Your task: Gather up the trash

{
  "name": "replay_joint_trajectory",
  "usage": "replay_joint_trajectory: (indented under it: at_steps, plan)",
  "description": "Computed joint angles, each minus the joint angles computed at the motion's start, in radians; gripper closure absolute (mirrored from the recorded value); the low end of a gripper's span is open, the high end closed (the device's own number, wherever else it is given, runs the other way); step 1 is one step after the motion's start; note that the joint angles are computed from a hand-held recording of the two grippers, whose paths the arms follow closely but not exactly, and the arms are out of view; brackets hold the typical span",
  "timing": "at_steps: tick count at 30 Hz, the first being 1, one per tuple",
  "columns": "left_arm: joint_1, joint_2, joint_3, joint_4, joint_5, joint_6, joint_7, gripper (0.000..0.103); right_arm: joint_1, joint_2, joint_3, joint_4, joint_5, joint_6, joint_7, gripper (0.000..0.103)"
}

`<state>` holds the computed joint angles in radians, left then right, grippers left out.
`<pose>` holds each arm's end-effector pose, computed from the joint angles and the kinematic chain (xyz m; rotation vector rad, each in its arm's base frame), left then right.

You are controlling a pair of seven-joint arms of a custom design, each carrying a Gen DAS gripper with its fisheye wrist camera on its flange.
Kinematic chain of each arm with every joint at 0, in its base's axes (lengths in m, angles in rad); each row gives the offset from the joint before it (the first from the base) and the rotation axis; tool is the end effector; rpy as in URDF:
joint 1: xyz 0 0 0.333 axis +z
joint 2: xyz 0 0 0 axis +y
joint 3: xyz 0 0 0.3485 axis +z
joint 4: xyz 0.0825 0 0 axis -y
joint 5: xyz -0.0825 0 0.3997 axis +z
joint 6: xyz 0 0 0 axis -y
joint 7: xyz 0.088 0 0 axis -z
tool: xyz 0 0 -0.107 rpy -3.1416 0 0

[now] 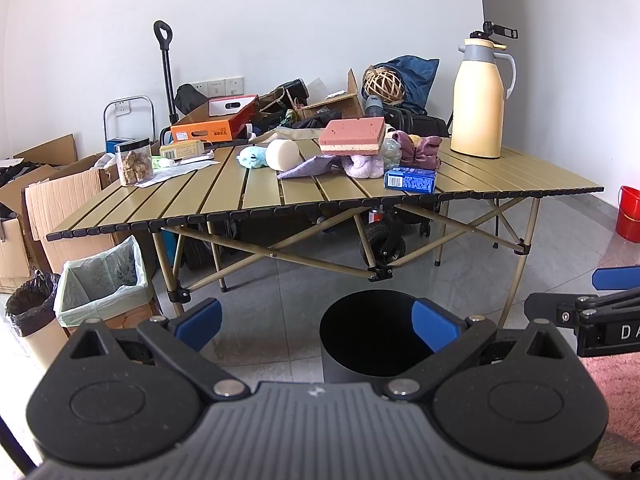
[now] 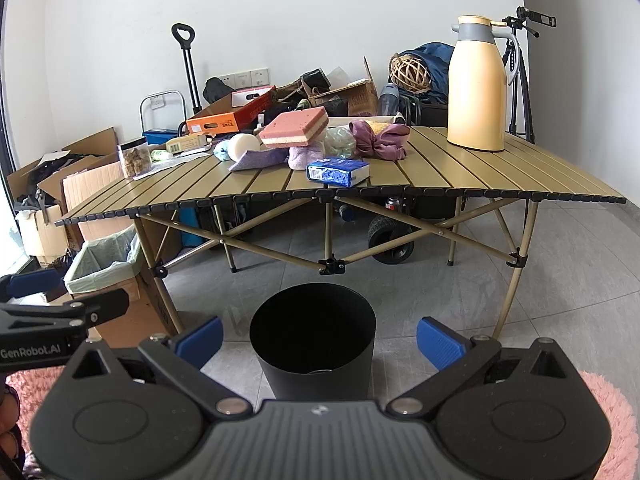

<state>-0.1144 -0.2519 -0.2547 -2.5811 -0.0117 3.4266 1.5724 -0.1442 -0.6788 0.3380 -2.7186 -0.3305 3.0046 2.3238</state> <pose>0.4425 -0.1772 0.5016 -1.2555 1.8692 -1.0841 0.3706 0.1137 0.5366 -1.4413 1.7947 -0.8332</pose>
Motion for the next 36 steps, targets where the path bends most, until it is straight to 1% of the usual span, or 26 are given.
replay_joint_trajectory:
  at_steps: [1, 14, 16, 23, 25, 26, 36]
  plan:
    - [0.004, -0.004, -0.006, -0.001, -0.003, -0.002, 0.001, 0.0, 0.0, 0.0, 0.0, 0.0, 0.0, 0.0, 0.0, 0.0]
    - [-0.006, 0.0, 0.009, 0.001, 0.008, 0.001, -0.005, 0.0, -0.001, -0.002, 0.004, 0.001, 0.0, -0.001, 0.0, 0.0]
    - [0.0, -0.003, 0.001, 0.0, 0.004, 0.0, -0.004, 0.0, -0.003, -0.002, 0.005, 0.001, -0.001, 0.0, 0.0, 0.0]
    - [-0.003, -0.003, 0.005, 0.001, 0.007, 0.0, -0.006, 0.0, -0.004, -0.003, 0.006, 0.0, -0.002, 0.001, 0.001, 0.0]
    - [0.002, -0.009, -0.004, 0.017, 0.004, -0.018, -0.005, 0.0, -0.009, -0.002, 0.01, -0.005, -0.003, 0.009, 0.004, 0.0]
    - [0.0, -0.013, -0.002, 0.016, 0.006, -0.02, -0.006, 0.0, 0.0, -0.002, 0.003, 0.011, 0.001, -0.009, -0.003, 0.0]
    - [-0.005, -0.023, 0.003, 0.012, 0.015, -0.017, -0.018, 0.0, 0.002, -0.005, -0.002, 0.017, -0.005, -0.014, -0.005, 0.0]
